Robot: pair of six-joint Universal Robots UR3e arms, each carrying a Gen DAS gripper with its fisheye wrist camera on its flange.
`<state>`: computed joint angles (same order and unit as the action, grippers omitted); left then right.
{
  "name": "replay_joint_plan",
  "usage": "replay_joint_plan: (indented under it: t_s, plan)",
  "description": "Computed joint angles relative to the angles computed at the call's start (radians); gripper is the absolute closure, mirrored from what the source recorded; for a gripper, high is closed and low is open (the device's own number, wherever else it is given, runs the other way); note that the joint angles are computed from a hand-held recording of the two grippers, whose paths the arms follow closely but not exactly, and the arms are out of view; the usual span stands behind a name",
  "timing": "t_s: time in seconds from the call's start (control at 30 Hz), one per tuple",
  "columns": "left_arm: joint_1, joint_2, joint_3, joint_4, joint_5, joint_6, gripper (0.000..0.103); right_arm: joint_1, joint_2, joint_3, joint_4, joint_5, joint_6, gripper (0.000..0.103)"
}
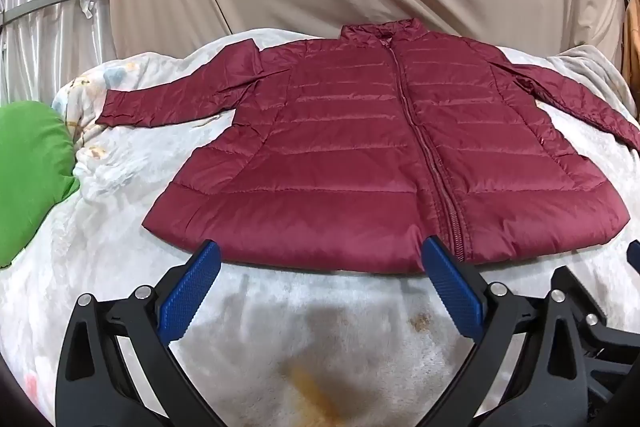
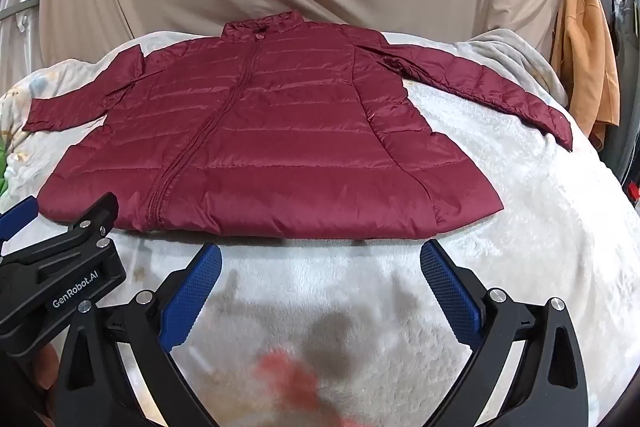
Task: Fold large clothes
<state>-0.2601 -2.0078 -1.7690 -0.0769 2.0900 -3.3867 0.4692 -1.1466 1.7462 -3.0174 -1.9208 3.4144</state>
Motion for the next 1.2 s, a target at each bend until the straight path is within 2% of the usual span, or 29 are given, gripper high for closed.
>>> replay_joint_plan:
  t_s: [0.13, 0.17, 0.77, 1.2]
  plan:
    - [-0.012, -0.018, 0.026, -0.001, 0.015, 0.007, 0.005, -0.003, -0.003, 0.006, -0.007, 0.006, 0.002, 0.005]
    - [-0.001, -0.004, -0.011, 0.022, -0.006, -0.021, 0.005, -0.002, -0.004, 0.006, -0.006, 0.004, 0.002, 0.005]
    - [0.017, -0.016, -0.036, 0.065, -0.016, 0.005, 0.005, -0.005, 0.001, 0.001, 0.001, 0.008, 0.002, 0.005]
    - [0.008, -0.017, -0.023, 0.051, -0.008, 0.004, 0.005, -0.007, 0.005, 0.000, 0.001, 0.013, 0.004, 0.005]
